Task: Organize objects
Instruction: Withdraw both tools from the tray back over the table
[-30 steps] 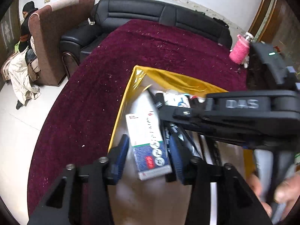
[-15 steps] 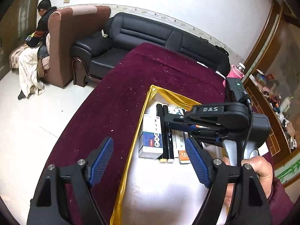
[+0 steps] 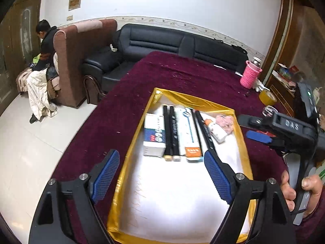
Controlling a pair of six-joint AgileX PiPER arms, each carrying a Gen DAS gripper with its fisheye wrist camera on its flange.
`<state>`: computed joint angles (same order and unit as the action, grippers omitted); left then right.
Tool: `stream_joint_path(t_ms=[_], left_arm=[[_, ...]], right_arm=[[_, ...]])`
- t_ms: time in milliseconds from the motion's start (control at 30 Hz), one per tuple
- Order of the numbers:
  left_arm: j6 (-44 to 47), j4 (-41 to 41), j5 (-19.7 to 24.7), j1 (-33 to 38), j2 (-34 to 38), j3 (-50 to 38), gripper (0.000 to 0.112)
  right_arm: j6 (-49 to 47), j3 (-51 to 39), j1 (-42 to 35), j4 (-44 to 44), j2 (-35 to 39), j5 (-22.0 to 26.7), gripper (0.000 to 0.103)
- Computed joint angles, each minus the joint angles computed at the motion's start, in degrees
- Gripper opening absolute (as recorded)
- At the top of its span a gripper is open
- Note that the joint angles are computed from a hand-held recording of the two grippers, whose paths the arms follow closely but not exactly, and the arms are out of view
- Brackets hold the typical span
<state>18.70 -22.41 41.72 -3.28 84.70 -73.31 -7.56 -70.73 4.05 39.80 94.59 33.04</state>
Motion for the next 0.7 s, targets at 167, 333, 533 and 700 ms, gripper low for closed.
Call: stream_joint_path(t_ms=[167,333,533,700], left_arm=[[-5.1,4.3,0.2,-5.6,-0.9,0.4,0.085],[-9.0,7.2,1.1,-13.1,-1.8,0.2,0.085],[-15.4,12.8,0.4,-24.6,-1.7,0.0,0.085],[-19.9,17.0,-1.0,-32.1,0.4,-0.5,0.085]], right_arm=[[-2.2,9.7,-3.9,-1.8,-8.6,-2.4,0.083],[-7.7,17.7,-10.0,-2.4,-17.4,-3.1,0.084],[-16.1,24.2,-24.3,-1.8,-26.3,-1.2,0.087],[-26.5,26.4,-40.5,0.8,-28.6,1.8,0.089]])
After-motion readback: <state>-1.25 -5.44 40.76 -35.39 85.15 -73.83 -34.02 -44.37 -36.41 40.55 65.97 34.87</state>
